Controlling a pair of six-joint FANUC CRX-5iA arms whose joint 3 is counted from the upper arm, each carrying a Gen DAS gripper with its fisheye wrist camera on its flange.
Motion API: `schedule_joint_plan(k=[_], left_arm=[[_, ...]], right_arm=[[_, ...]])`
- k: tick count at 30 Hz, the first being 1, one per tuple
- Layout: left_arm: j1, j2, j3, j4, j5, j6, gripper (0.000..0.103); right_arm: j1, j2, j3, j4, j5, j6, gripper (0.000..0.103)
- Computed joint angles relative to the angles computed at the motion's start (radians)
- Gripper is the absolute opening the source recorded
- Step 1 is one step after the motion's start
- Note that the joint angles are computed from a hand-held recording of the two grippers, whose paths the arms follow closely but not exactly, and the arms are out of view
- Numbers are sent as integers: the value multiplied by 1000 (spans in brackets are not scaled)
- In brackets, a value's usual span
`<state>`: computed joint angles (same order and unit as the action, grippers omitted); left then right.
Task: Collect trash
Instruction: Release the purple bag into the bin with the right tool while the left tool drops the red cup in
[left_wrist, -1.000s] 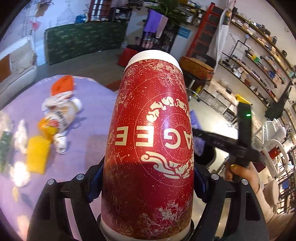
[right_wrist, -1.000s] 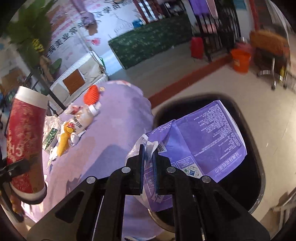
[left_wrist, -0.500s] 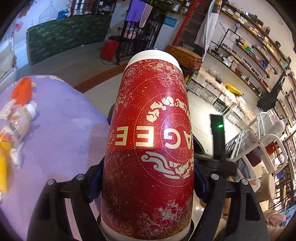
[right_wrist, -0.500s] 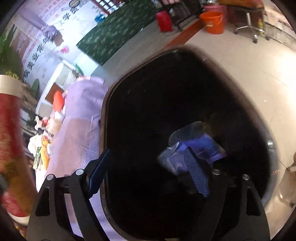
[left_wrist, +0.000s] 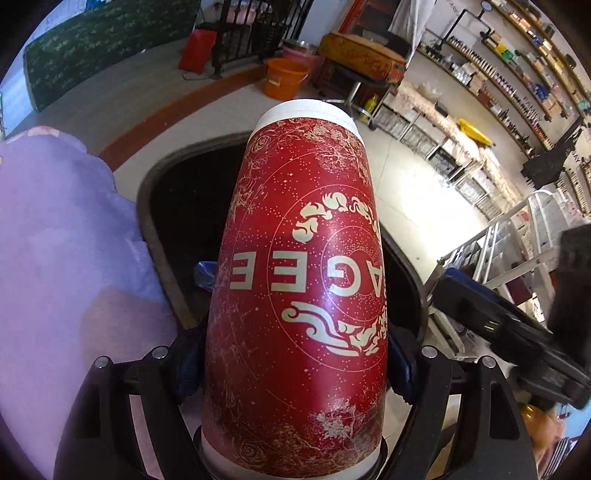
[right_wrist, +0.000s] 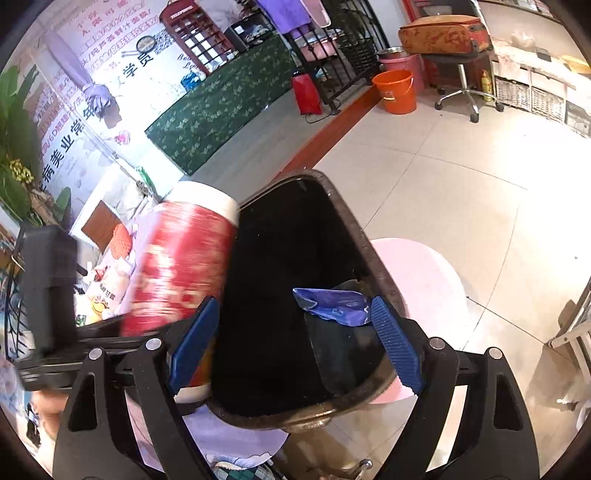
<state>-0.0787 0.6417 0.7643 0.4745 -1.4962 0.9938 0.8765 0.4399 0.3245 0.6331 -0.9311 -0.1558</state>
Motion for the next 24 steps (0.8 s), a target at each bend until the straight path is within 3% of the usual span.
schedule_joint_plan(k=[8, 16, 19, 24], left_arm=[[-37, 76, 160, -113, -88, 60, 76], [-41, 197, 308, -102, -216, 179, 76], [-51, 260, 408, -130, -281, 242, 76], [-63, 256, 426, -167, -280, 215, 77]], right_arm=[[10, -42, -51, 55, -6, -52, 84], [7, -62, -106, 62, 37, -144, 84], [15, -62, -104, 90, -8, -170, 84], [25, -66, -99, 136, -96, -211, 88]])
